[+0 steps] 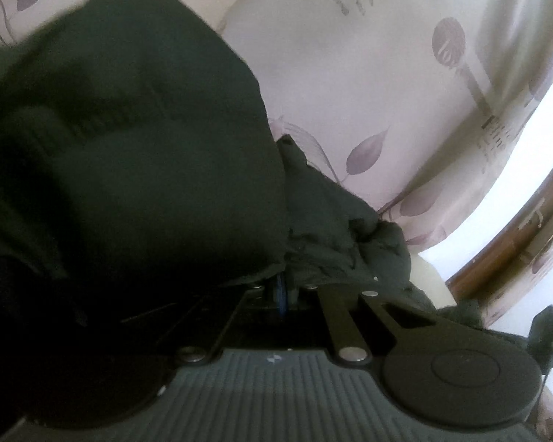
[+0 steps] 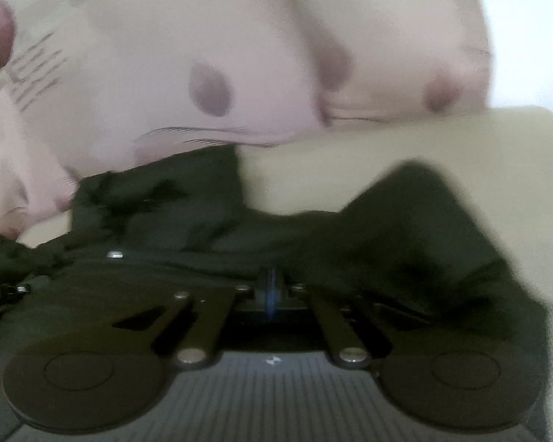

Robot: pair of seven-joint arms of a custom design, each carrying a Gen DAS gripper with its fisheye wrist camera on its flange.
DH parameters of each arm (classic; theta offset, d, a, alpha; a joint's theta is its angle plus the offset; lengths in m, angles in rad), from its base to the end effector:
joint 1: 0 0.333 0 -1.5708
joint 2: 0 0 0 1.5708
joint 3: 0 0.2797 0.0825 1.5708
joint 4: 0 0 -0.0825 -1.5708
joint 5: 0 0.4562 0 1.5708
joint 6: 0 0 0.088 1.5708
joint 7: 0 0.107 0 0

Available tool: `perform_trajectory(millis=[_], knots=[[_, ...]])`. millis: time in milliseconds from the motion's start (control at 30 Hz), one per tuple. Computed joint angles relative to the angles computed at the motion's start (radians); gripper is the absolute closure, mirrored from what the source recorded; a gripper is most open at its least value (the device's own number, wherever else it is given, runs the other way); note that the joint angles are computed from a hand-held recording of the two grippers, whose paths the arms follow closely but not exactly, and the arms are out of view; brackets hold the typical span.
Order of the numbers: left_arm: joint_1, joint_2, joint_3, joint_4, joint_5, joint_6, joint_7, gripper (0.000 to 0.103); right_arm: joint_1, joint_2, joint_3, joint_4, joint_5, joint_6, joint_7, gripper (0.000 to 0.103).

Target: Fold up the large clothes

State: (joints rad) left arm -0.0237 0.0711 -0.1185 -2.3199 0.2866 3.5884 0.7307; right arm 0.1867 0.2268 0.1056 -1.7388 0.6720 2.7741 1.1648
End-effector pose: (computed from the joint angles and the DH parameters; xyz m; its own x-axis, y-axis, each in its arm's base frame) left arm 0.5906 -0.1199 0.3688 -0.0045 -0.8332 0.5530 -0.4531 -0.4913 -0.7438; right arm 0.7087 0.1795 0.4689 0.2900 -0.8951 -0.3386 -0.6981 0.0442 -0.7146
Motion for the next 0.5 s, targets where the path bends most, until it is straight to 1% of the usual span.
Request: perform_trajectory(millis=[67,100,167,200,300,333,367,400,500], knots=[[0.001,-0.010,0.007,-0.031,-0.021,0.045,0.032,0.092,-0.034,-0.006,0.013,-0.015,0.098,-0.006,-0.052,0.103],[-0.003,-0.015,0.008,-0.042,-0.054,0.058,0.067,0.092,-0.052,-0.008,0.022,-0.021,0.162,-0.009,-0.097,0.103],[0.001,-0.029,0.011,-0.063,-0.078,0.081,0.084,0.092,-0.070,-0.012,0.023,-0.029,0.242,-0.015,-0.147,0.103],[0.002,-0.034,0.011,-0.072,-0.094,0.092,0.094,0.092,-0.070,-0.013,0.019,-0.032,0.254,-0.012,-0.156,0.103],[-0.002,-0.048,0.008,-0.101,-0.196,0.116,0.151,0.092,-0.077,-0.020,0.014,-0.046,0.309,-0.004,-0.209,0.103],[-0.003,-0.048,0.007,-0.104,-0.224,0.122,0.153,0.092,-0.079,-0.025,0.013,-0.056,0.333,0.007,-0.225,0.103],[0.003,-0.050,0.010,-0.112,-0.230,0.133,0.122,0.092,-0.081,-0.030,0.012,-0.064,0.357,0.013,-0.240,0.103],[0.003,-0.050,0.009,-0.115,-0.255,0.139,0.118,0.092,-0.082,-0.042,0.009,-0.079,0.376,0.014,-0.252,0.103],[-0.013,-0.065,-0.003,-0.127,-0.443,0.124,0.221,0.092,-0.067,-0.037,0.001,-0.079,0.372,0.034,-0.258,0.103]])
